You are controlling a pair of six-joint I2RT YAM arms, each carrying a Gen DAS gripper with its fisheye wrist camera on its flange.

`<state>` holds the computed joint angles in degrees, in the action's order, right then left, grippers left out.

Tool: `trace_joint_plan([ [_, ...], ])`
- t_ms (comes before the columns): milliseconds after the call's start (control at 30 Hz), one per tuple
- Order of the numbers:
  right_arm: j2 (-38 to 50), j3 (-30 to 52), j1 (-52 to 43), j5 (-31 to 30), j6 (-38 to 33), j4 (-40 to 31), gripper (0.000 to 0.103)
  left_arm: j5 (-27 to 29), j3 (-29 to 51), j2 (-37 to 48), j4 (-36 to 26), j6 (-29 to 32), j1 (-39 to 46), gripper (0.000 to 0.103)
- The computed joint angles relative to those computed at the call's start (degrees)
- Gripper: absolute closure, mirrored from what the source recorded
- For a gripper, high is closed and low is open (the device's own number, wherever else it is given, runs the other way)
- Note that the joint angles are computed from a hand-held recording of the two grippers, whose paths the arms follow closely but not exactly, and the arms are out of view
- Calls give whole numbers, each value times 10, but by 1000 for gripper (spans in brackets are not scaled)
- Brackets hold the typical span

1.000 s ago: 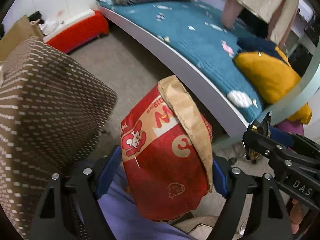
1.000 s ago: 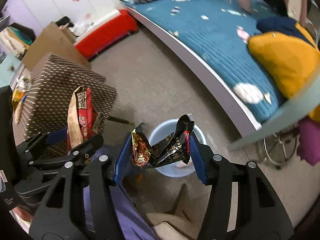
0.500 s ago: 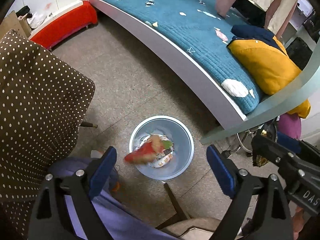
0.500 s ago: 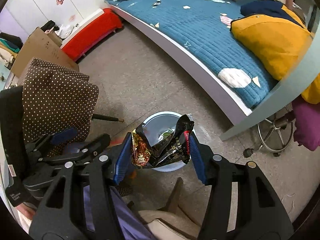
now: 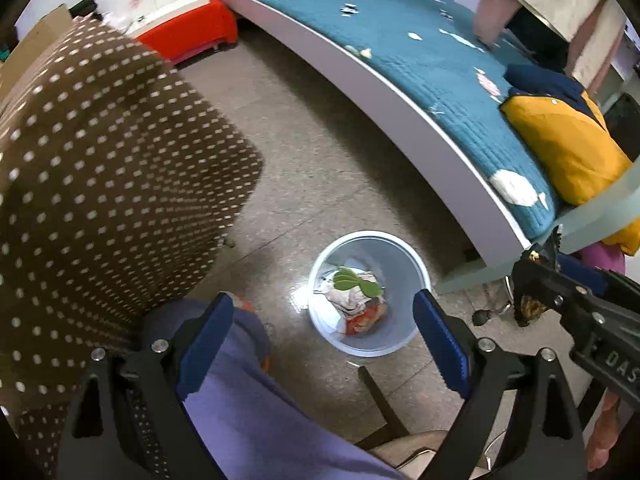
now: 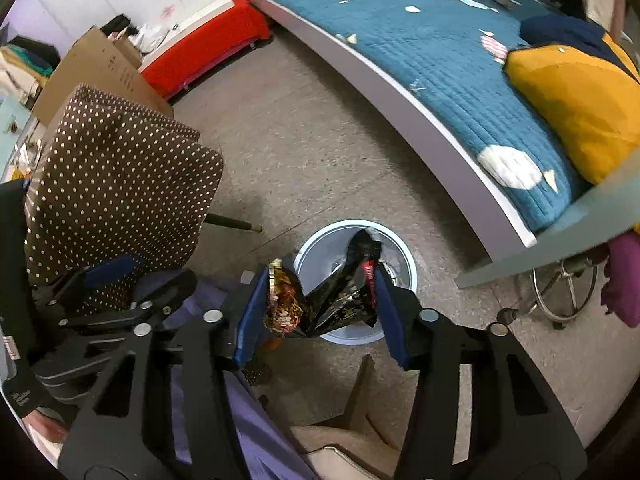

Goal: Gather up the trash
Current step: 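Open the left tool to drop the red bag while the right tool drops the wrapper, then move both empty tools back toward the table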

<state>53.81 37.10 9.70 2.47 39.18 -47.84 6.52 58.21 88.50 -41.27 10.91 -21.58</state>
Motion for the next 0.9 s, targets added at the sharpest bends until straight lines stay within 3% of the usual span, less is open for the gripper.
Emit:
trace_joint_plan([
  [33,9,1,3,-3,0,8,66,-1,1,-1,0,2,5,14],
  [200,60,2,15,-15,8,45,63,4,5,-2,-8,13,29,14],
  [233,63,-1,10,-21,9,53,55,4,5,-2,-8,15,32,14],
  [267,70,-2,2,-29,7,59,36,4,6,-2,-9,16,34,14],
  [333,83,5,5,-11,15,50,25,4,8,1,-12,18,41,14],
  [900,70,19,11,6,19,15,23,6,23,-12,-32,20,38,14],
])
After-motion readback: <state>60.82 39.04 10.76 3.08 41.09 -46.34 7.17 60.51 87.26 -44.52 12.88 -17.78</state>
